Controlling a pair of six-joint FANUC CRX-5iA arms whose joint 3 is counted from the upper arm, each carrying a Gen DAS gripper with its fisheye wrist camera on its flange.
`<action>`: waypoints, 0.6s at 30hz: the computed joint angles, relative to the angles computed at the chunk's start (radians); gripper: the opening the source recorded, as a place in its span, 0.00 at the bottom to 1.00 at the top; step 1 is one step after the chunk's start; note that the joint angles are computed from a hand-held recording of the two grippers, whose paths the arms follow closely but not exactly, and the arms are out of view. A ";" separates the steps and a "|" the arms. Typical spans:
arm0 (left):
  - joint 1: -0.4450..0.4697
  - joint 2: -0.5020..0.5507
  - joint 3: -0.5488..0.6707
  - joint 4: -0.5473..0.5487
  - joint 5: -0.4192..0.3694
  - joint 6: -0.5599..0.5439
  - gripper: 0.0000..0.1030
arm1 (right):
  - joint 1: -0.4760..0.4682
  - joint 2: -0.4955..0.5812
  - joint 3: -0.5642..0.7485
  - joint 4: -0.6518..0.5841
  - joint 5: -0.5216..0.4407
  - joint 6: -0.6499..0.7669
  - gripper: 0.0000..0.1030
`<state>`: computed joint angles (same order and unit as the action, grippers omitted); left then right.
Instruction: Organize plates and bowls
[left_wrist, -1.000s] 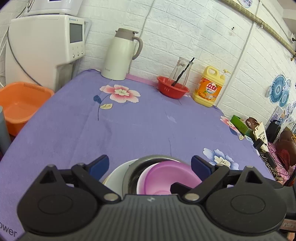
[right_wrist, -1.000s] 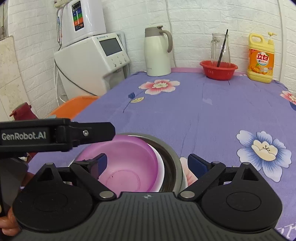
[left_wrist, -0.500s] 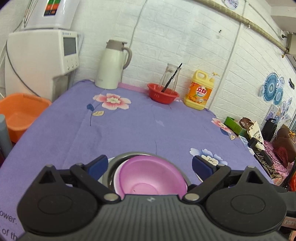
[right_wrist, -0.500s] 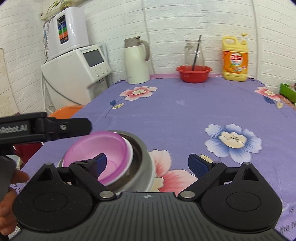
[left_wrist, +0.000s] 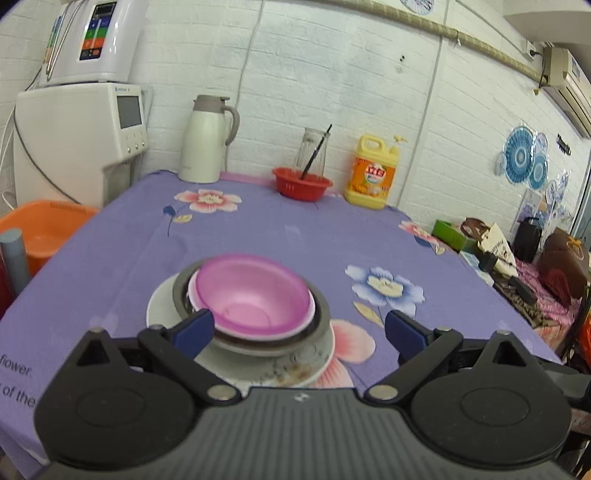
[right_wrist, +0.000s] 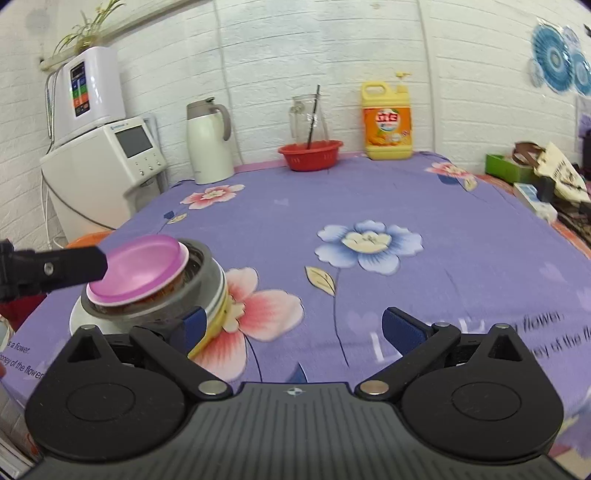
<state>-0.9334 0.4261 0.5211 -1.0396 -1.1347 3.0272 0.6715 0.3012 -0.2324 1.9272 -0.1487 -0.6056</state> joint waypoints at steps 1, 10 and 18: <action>-0.008 0.004 0.002 -0.003 -0.013 -0.007 0.95 | -0.008 -0.009 -0.014 0.031 0.003 -0.043 1.00; -0.079 0.026 -0.002 -0.035 -0.098 0.024 0.95 | -0.055 -0.101 -0.112 0.339 0.018 -0.379 1.00; -0.157 0.036 -0.011 -0.099 -0.172 0.066 0.95 | 0.101 -0.189 -0.254 0.033 -0.229 -0.144 1.00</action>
<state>-1.0900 0.4621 0.5105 -1.1388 -1.3064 3.0937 0.7723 0.1127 -0.4864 1.9603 -0.3781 -0.7493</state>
